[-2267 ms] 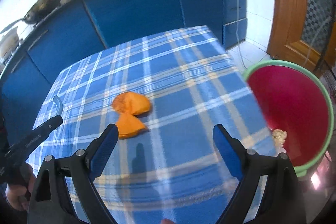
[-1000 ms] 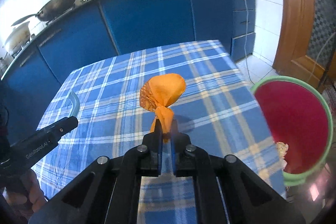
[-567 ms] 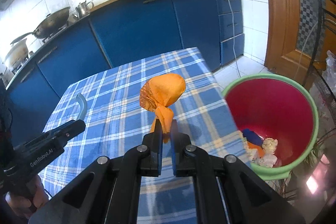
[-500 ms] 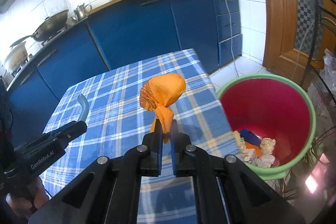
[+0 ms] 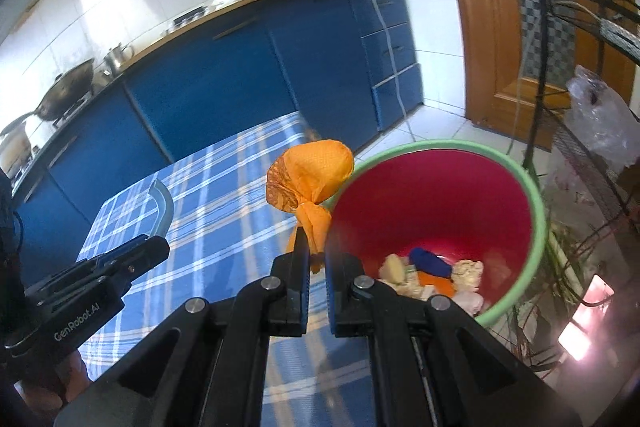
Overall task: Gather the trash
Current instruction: 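Carry the blue tube and orange balloon over the red bin with both grippers, then open both grippers to drop the tube and balloon into the bin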
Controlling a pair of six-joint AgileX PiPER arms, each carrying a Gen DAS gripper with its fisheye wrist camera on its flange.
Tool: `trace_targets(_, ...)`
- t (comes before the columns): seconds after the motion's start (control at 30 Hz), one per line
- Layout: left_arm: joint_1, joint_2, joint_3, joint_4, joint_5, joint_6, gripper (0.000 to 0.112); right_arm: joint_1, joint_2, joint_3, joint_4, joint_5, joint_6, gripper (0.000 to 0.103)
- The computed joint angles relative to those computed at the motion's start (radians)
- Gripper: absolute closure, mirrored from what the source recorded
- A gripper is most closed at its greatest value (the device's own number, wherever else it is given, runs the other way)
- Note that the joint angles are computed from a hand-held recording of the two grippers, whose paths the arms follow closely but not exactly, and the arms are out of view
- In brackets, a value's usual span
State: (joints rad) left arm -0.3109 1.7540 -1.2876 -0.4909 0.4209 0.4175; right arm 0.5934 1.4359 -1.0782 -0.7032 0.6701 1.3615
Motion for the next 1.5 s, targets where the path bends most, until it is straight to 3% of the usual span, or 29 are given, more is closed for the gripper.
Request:
trace_targets(0.67,-0.177,0.169,-0.186,0.137,0.017,-0.119,0.092,-0.311,-0.048,0.185,0.153,-0.134,-0.153,0.093)
trace_targets(0.93,-0.211,0.248,-0.276,0.204,0.049,-0.184,0.092,-0.398,-0.027,0.23,0.253,-0.216,-0.258,0.086)
trace_targets(1.07,-0.227,0.28,-0.312,0.228,0.064,-0.207,0.092,-0.415,-0.033,0.244,0.254,-0.233,-0.251,0.074)
trace_targets(1.27,-0.248,0.312,-0.347,0.208,0.074,-0.17,0.092,-0.434,-0.069,0.27,0.249,-0.245,-0.235,0.074)
trace_targets(1.33,-0.254,0.32,-0.356,0.211,0.077,-0.168,0.086,-0.434,-0.084,0.277,0.239,-0.243,-0.223,0.074)
trace_targets(1.4,-0.26,0.323,-0.361,0.234,0.078,-0.193,0.062,-0.436,-0.097,0.283,0.233,-0.24,-0.215,0.071)
trace_targets(1.5,-0.265,0.31,-0.341,0.265,0.051,-0.225,0.057,-0.435,-0.114,0.287,0.224,-0.232,-0.205,0.071)
